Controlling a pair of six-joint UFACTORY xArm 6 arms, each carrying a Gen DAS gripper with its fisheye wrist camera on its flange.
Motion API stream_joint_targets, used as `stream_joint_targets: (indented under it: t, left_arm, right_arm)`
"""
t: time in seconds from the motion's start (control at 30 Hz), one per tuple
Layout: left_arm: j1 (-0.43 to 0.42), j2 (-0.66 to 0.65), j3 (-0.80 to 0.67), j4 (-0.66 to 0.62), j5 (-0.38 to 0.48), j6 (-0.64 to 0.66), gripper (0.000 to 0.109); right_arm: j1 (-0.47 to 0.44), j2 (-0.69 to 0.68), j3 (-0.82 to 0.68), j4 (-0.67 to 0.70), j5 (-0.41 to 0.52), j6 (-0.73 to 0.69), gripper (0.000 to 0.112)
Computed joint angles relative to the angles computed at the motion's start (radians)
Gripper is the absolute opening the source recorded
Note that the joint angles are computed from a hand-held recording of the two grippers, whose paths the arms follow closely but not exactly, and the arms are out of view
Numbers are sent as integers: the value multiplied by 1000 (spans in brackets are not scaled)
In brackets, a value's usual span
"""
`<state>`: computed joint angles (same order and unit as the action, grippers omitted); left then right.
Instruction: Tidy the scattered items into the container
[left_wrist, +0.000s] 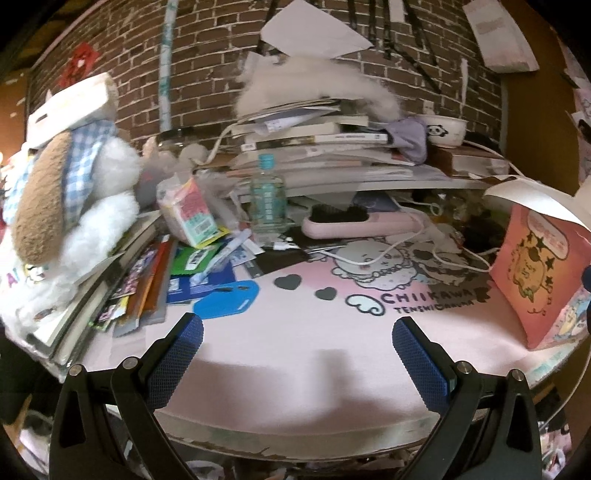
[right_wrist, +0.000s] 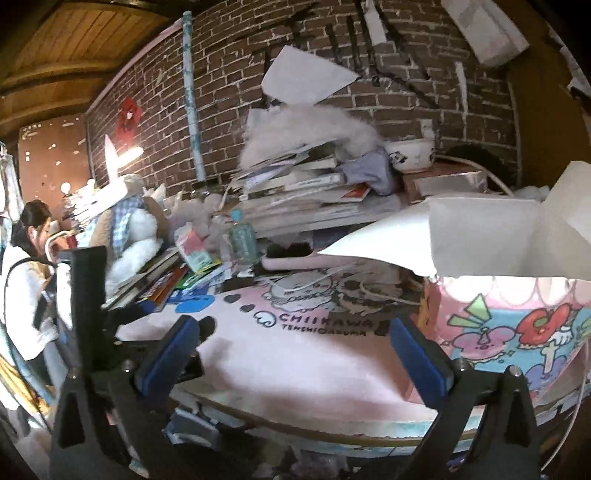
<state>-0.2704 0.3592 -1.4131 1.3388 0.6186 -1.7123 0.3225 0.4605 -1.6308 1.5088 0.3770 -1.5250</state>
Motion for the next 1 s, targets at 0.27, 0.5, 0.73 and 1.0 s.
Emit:
stream_joint_targets:
  t: [0.27,0.5,0.73,1.0]
  left_arm:
    - [-10,-40,40,4,39,-21,103]
    - [-12,-54,55,2,34,-14,103]
    - [-19,-38,35,-18,26,24,103]
    - [-21,-18,9,-31,20,44,103]
  right_arm:
    - [28,43,-24,-48,-70,55,103]
    - [39,111,-82,-142,-111,164,103]
    - [43,157,-126,-228,-141,267,103]
    - [42,180,-147,-272,-161,317,103]
